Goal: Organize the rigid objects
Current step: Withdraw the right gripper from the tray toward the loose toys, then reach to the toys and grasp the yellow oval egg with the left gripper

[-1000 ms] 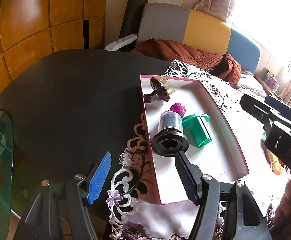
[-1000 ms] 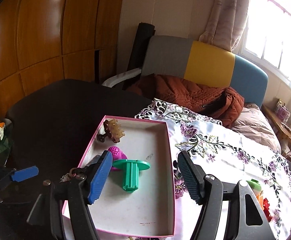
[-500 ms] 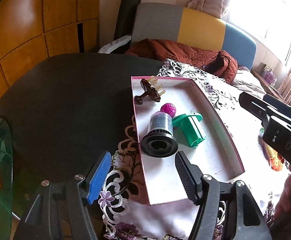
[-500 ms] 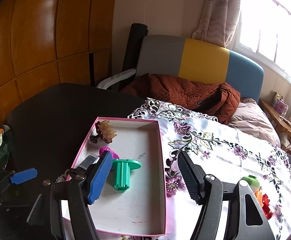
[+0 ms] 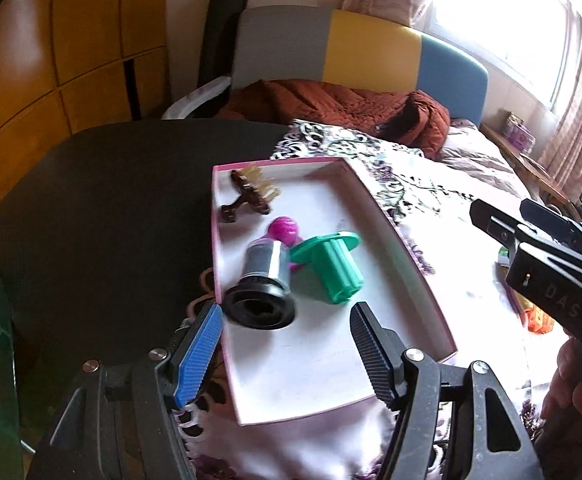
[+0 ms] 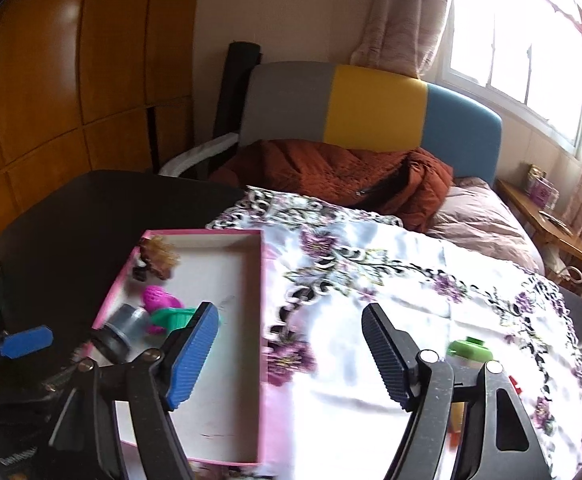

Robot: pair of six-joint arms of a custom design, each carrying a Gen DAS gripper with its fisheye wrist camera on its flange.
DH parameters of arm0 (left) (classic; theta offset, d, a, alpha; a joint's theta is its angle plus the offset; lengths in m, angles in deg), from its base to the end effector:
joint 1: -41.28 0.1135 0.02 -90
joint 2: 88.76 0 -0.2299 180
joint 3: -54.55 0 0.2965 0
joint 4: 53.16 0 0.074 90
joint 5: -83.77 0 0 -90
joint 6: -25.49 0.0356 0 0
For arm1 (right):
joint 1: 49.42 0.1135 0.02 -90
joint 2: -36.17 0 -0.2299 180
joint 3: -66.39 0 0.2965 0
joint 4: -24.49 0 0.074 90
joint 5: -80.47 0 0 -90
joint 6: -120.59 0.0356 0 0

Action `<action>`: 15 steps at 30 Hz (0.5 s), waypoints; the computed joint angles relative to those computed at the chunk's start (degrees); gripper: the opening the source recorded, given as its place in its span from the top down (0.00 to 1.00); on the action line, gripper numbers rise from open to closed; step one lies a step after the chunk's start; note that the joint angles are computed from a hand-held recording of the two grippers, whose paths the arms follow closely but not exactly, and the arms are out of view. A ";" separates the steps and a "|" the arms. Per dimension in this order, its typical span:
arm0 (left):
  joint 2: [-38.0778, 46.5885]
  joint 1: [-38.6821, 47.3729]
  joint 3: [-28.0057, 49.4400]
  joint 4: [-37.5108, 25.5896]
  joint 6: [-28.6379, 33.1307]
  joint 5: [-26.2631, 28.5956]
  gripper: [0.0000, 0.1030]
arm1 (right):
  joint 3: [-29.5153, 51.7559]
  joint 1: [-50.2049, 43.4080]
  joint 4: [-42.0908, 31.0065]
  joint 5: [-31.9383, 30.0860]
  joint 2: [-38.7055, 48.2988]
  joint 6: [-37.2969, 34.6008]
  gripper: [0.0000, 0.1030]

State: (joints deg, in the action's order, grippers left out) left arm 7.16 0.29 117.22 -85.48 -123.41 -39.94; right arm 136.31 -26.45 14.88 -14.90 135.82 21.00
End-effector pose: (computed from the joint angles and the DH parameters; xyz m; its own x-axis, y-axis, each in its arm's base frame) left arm 0.2655 -0.2045 0.0853 -0.6738 -0.3581 -0.6463 -0.3961 0.9135 -0.0931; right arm 0.3676 0.1594 0.1237 -0.4997 -0.3919 -0.7725 -0.5461 0.8348 -0.0703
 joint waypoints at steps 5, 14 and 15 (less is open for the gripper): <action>4.56 -0.13 5.80 1.21 4.75 1.32 0.35 | 6.06 -6.94 -4.26 -1.92 4.94 -2.58 0.23; 16.04 -0.43 20.69 3.36 15.12 6.75 0.35 | 30.01 -24.88 -14.72 1.10 23.91 -0.32 0.19; 17.75 -0.51 22.87 2.94 16.05 7.52 0.35 | 31.97 -26.18 -15.35 1.49 25.56 1.00 0.19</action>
